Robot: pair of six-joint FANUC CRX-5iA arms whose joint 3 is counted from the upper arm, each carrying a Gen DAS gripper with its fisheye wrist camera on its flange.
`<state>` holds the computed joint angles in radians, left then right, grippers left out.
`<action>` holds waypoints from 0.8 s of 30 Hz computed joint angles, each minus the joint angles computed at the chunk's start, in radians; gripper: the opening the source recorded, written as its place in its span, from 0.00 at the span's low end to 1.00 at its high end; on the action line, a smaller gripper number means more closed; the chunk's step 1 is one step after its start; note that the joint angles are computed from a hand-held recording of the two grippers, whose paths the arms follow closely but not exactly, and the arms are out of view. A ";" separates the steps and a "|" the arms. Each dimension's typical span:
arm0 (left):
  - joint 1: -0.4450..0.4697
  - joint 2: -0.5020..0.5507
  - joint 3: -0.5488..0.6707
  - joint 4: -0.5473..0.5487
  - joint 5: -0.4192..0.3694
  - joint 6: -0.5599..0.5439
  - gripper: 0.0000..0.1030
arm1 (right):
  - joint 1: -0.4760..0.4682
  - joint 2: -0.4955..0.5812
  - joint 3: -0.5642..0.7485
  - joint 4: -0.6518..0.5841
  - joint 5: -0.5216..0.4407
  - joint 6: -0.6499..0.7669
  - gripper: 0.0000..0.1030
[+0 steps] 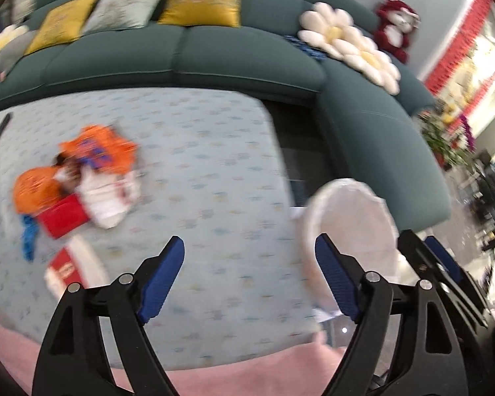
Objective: Collect trash
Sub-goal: 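Grasp the blue tape measure with the left gripper while the right grasps the paper cup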
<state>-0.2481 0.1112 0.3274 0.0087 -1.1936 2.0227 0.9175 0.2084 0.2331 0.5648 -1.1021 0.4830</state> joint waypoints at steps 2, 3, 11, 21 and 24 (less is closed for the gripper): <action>0.040 -0.042 -0.054 -0.008 -0.012 0.015 0.76 | 0.030 0.031 0.037 -0.018 -0.008 0.027 0.49; 0.065 -0.066 -0.086 -0.004 -0.012 0.017 0.76 | 0.042 0.043 0.053 -0.029 -0.009 0.037 0.49; 0.249 -0.218 -0.284 0.005 -0.022 -0.007 0.77 | 0.120 0.149 0.189 -0.118 -0.038 0.121 0.50; 0.476 -0.315 -0.452 0.038 -0.012 -0.140 0.77 | 0.173 0.284 0.361 -0.255 -0.083 0.215 0.50; 0.526 -0.311 -0.480 0.053 -0.009 -0.180 0.77 | 0.177 0.330 0.417 -0.305 -0.096 0.244 0.50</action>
